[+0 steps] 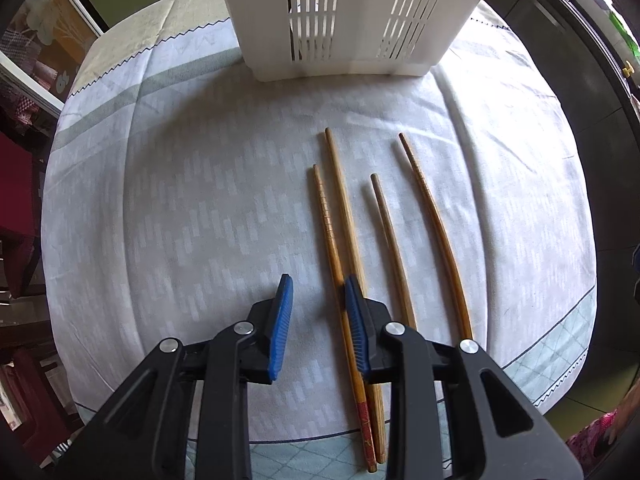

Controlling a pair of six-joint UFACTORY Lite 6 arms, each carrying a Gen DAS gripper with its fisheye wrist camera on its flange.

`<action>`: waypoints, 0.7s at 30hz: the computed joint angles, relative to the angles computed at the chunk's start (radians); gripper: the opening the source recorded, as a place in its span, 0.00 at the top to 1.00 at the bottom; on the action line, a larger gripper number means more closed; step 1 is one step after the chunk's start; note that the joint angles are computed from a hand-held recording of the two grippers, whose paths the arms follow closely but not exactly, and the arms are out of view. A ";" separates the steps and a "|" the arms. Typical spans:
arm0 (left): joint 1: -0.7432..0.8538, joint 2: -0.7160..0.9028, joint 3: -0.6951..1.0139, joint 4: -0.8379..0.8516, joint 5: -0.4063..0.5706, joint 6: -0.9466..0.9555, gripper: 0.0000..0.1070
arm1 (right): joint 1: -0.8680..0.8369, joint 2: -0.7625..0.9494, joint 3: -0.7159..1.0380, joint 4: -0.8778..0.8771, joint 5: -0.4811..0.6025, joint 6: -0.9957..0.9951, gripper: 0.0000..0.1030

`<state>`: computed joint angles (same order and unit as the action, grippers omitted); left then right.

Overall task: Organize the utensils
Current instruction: 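Lower the left gripper onto a chopstick and close it while the right gripper grasps another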

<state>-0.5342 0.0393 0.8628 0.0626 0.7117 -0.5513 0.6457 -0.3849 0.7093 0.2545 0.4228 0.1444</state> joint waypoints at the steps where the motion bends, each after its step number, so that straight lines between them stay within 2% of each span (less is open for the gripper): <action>1: -0.005 0.010 0.002 0.002 -0.001 -0.005 0.76 | 0.003 0.011 0.009 -0.004 0.001 0.003 0.74; 4: -0.033 0.051 0.024 0.028 -0.009 -0.043 0.77 | 0.037 0.065 0.044 -0.059 -0.001 0.060 0.73; 8: -0.033 0.060 0.032 0.014 -0.004 -0.028 0.91 | 0.104 0.250 0.169 -0.120 0.009 0.106 0.73; 15: 0.037 -0.035 -0.075 0.023 -0.006 0.037 0.92 | 0.163 0.670 0.519 -0.087 0.117 0.058 0.73; 21: 0.109 -0.083 -0.128 0.038 -0.011 0.085 0.92 | 0.202 0.939 0.807 -0.204 0.259 0.162 0.73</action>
<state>-0.4256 -0.0436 0.7346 0.1006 0.7004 -0.4660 0.8480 0.5540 1.5162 0.0503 0.6822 0.3065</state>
